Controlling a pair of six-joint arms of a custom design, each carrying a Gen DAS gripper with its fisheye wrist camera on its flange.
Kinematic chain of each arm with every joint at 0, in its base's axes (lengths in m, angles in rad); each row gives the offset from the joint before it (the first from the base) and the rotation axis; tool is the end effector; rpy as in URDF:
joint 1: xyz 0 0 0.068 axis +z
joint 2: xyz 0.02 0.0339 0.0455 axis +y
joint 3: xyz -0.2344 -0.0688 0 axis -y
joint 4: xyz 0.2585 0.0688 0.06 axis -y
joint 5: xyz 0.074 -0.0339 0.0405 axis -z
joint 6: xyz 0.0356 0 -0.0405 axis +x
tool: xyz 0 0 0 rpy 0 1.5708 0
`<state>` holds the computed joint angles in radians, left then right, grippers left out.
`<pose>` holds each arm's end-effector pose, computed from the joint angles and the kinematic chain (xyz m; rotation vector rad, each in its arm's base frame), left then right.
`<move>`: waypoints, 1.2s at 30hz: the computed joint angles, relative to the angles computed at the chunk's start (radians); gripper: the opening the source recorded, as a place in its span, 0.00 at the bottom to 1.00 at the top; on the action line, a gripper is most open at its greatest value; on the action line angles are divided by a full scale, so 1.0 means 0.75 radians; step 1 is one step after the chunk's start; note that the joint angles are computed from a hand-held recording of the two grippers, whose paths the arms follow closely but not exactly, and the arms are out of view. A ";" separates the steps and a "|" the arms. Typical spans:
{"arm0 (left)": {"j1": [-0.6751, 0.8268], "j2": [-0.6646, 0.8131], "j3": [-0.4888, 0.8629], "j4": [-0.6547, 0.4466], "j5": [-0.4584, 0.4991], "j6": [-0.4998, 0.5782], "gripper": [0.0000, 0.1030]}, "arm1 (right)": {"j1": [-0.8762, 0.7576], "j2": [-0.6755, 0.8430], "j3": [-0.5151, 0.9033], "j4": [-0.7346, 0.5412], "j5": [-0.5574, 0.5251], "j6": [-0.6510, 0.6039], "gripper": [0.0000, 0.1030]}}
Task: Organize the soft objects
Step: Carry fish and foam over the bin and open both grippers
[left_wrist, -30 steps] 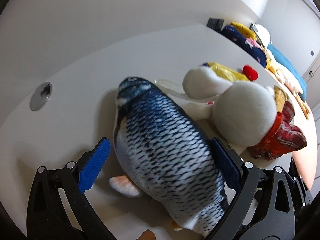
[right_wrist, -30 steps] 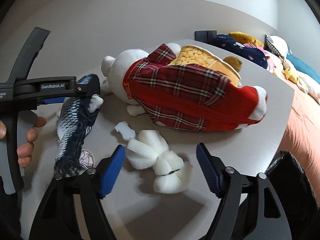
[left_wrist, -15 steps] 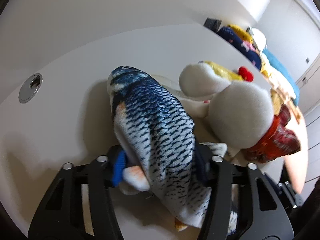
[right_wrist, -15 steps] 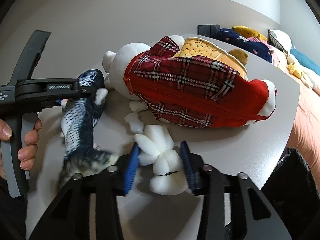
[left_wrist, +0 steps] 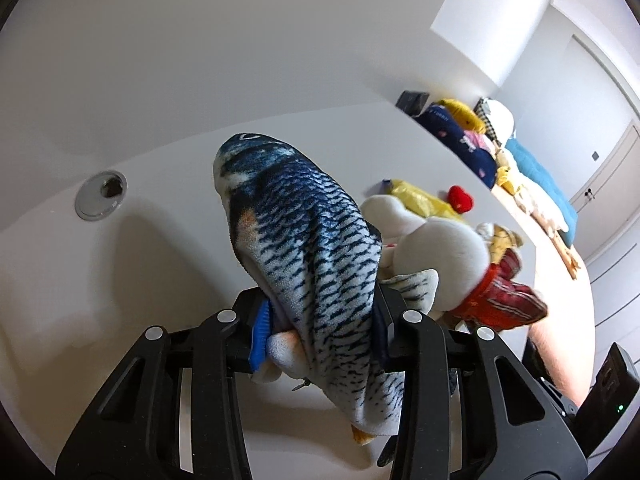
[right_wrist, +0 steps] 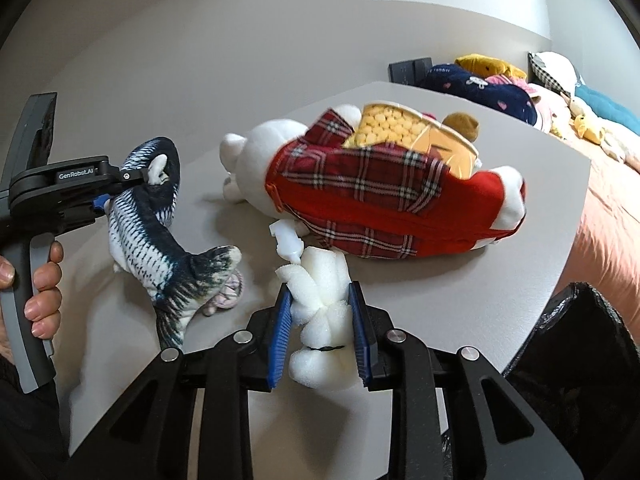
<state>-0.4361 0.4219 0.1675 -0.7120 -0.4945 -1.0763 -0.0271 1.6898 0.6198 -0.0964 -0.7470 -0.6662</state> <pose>0.1261 -0.0401 0.1158 -0.9246 2.1952 -0.0719 0.2645 0.0170 0.0562 -0.9465 2.2405 0.7247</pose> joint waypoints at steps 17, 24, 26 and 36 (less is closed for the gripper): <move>-0.575 0.427 0.277 -0.034 -0.301 -0.332 0.38 | -0.379 -0.225 -0.005 -0.373 -0.167 -0.274 0.30; -0.710 0.739 0.404 0.134 -0.318 -0.341 0.38 | -0.574 -0.205 0.049 -0.524 -0.210 -0.449 0.30; -0.727 0.810 0.440 0.175 -0.318 -0.324 0.39 | -0.634 -0.188 0.080 -0.573 -0.220 -0.501 0.30; -0.766 1.104 0.589 0.393 -0.270 -0.226 0.40 | -0.841 -0.070 0.222 -0.705 -0.248 -0.651 0.31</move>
